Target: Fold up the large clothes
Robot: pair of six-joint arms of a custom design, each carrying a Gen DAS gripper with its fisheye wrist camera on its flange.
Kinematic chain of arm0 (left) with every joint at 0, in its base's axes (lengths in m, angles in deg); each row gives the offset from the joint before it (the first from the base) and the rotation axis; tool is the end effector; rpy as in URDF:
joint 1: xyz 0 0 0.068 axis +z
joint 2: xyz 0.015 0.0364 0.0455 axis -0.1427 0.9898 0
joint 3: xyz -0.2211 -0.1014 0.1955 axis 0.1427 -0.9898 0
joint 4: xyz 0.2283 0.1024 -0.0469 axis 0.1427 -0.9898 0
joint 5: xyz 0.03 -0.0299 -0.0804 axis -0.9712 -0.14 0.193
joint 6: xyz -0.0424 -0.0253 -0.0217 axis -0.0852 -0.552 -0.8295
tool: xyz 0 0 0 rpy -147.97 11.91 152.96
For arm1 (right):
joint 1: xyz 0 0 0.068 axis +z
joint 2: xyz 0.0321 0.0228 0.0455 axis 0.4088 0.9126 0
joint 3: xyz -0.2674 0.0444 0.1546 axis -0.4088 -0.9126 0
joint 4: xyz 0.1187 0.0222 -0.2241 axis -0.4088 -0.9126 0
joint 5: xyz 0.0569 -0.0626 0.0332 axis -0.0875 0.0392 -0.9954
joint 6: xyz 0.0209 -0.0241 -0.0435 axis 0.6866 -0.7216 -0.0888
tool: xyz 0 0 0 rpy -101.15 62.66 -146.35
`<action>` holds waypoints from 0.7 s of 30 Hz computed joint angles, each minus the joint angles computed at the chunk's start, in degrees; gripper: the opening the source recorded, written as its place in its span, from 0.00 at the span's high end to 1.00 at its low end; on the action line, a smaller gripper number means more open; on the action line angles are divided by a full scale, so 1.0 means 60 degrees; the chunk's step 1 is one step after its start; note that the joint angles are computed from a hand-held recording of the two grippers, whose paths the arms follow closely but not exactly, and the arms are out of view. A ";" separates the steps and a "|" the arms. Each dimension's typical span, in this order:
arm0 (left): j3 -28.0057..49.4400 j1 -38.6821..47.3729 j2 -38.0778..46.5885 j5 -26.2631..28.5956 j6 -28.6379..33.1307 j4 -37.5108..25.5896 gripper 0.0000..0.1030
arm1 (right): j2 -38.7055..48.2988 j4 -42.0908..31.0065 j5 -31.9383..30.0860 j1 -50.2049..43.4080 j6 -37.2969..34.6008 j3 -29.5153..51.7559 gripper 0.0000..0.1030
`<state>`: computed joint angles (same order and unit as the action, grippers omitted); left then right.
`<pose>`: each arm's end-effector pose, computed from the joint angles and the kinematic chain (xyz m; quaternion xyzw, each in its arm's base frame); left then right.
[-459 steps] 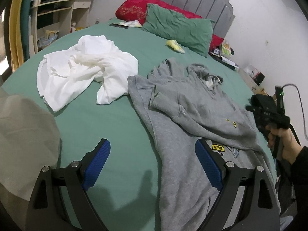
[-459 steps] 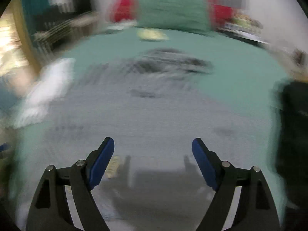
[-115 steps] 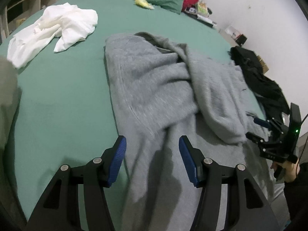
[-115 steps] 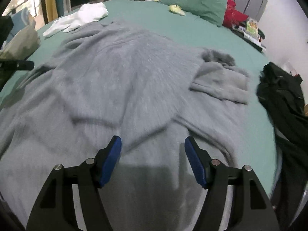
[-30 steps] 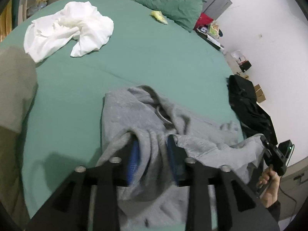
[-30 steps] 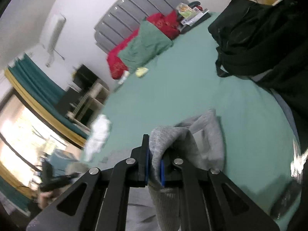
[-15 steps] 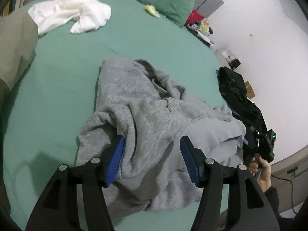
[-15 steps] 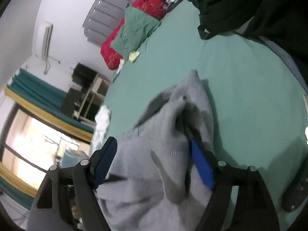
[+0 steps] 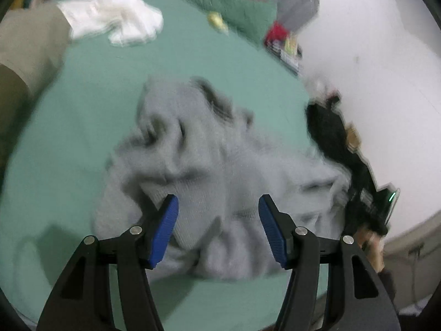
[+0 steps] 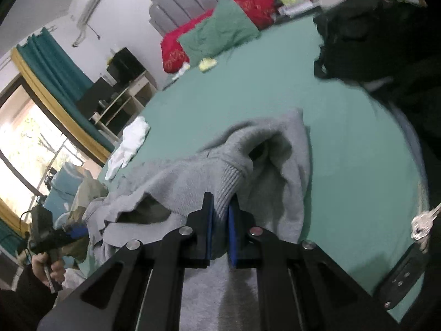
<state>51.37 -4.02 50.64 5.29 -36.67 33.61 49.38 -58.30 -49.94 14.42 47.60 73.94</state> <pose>0.3054 0.0006 0.2801 0.0733 0.9267 -0.2988 0.2157 0.2312 -0.0227 0.1838 0.1468 0.8709 0.2626 0.3887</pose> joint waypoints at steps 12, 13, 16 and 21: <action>0.0617 -0.0191 0.0080 -0.0641 0.0823 -0.0049 1.00 | -0.0172 0.2371 -0.1853 -0.1438 0.1075 -0.0983 0.92; 0.0856 -0.0147 0.0143 -0.0828 0.0874 -0.0218 1.00 | -0.0131 0.2551 -0.1937 -0.1503 0.1277 -0.0959 0.92; 0.1208 0.0069 0.0448 -0.0690 0.1068 -0.0967 0.93 | 0.0028 0.2212 -0.2028 -0.1549 0.1381 -0.0662 0.91; 0.0070 0.0042 0.0144 -0.1025 0.0869 -0.0170 0.35 | 0.0273 0.1743 -0.2227 -0.1516 0.1194 -0.0543 0.90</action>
